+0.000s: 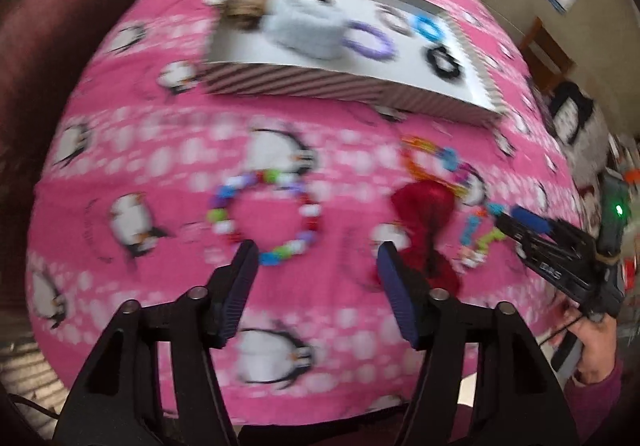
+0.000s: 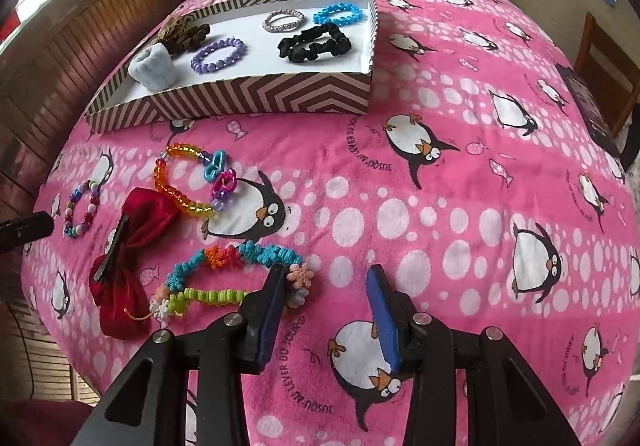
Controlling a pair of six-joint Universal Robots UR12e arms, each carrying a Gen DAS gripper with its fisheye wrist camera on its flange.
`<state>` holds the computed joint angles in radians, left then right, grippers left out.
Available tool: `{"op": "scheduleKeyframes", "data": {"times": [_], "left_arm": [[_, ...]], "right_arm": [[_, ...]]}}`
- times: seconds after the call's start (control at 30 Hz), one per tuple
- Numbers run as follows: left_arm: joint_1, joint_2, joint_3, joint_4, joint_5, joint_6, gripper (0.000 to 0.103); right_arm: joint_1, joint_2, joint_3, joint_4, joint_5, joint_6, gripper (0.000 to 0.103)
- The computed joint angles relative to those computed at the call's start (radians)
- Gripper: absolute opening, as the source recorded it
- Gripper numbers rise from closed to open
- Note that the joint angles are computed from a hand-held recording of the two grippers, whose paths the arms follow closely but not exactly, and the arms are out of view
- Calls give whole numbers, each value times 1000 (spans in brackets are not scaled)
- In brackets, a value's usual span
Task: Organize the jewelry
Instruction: 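Move the left tool to the red satin bow while the right tool approaches the teal-and-green beaded chain, then grasp the red bow with the left tool while the right tool grasps the beaded chain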
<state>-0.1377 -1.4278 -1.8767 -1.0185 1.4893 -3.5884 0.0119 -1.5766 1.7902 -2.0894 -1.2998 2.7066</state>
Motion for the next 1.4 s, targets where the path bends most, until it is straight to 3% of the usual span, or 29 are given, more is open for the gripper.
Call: {"op": "scheduleKeyframes", "data": {"times": [0.17, 0.33, 0.47, 0.5, 0.53, 0.57, 0.63, 0.67, 0.7, 0.87, 1.4], "left_arm": [[-48, -78, 63, -3, -18, 75, 66], [-77, -135, 105, -37, 32, 83, 66], [-81, -156, 111, -39, 14, 91, 65], [-88, -158, 106, -24, 34, 94, 63], [-93, -157, 99, 1, 53, 99, 48], [-99, -158, 97, 11, 77, 107, 40], [-101, -160, 98, 16, 84, 110, 18], [-92, -155, 91, 28, 60, 103, 15], [-84, -151, 85, 34, 39, 94, 15], [-58, -117, 60, 56, -11, 55, 12], [-65, -75, 60, 88, 108, 43, 12]], "right_arm": [[-1, -1, 2, 1, 4, -12, 40], [-7, 0, 2, -2, 8, -21, 40], [-6, -4, 9, -15, 13, -33, 40], [-5, -4, 11, -22, 12, -37, 40], [-3, -5, 14, -29, 13, -40, 40], [-3, -8, 21, -43, 16, -46, 39], [-1, -8, 27, -60, 25, -58, 22], [-1, -7, 28, -66, 29, -67, 19], [0, -5, 25, -63, 34, -71, 13], [2, -10, 10, -66, 55, -93, 12], [12, -34, -16, -92, 129, -116, 12]]}}
